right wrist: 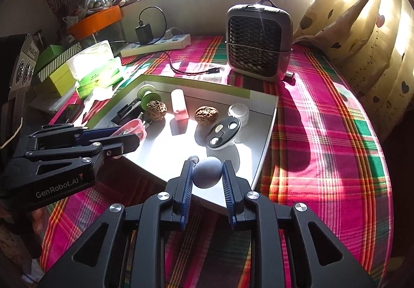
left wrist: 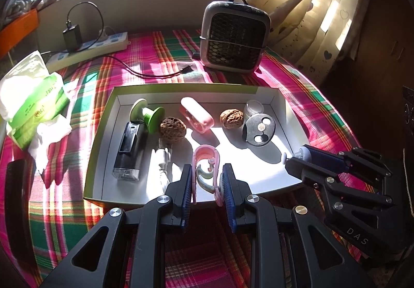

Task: Organize objects
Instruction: 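Carry the clip with the left tool into the box while the right tool carries the egg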

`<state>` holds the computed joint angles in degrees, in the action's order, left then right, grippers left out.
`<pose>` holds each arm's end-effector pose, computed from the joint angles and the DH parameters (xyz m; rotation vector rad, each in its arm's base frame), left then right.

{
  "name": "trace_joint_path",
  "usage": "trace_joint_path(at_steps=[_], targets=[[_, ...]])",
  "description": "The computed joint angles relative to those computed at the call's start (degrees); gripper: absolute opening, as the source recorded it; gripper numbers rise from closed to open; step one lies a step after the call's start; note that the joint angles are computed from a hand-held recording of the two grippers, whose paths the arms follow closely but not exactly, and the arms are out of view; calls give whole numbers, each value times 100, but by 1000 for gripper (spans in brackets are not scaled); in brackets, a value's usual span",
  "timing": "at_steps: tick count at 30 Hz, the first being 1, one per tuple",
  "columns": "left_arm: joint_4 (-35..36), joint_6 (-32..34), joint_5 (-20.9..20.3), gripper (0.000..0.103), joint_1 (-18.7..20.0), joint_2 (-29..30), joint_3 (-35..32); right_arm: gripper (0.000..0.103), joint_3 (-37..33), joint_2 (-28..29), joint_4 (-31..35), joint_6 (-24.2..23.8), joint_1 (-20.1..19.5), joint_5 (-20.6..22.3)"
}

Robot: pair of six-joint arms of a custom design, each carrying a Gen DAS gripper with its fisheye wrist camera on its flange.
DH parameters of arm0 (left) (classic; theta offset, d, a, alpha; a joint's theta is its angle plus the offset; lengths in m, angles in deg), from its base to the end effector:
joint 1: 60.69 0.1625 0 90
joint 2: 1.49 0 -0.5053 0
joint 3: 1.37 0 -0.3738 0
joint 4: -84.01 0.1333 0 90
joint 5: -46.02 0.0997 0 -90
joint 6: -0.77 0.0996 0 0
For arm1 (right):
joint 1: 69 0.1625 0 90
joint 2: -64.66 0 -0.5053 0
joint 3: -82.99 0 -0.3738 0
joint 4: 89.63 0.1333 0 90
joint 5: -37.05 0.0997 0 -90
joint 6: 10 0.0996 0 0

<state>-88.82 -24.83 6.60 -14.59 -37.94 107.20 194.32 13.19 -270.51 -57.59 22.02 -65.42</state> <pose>-0.2860 -0.6004 0.0633 0.2753 2.3744 -0.8270 0.1231 -0.6359 0.2026 1.0274 -2.4721 0.5665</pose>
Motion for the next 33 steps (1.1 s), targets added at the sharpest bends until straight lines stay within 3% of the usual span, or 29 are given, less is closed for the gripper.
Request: trace_joint_path(at_steps=[33], targets=[[582, 26, -88, 21, 323, 240, -538, 24, -513, 396, 357, -164, 112, -587]])
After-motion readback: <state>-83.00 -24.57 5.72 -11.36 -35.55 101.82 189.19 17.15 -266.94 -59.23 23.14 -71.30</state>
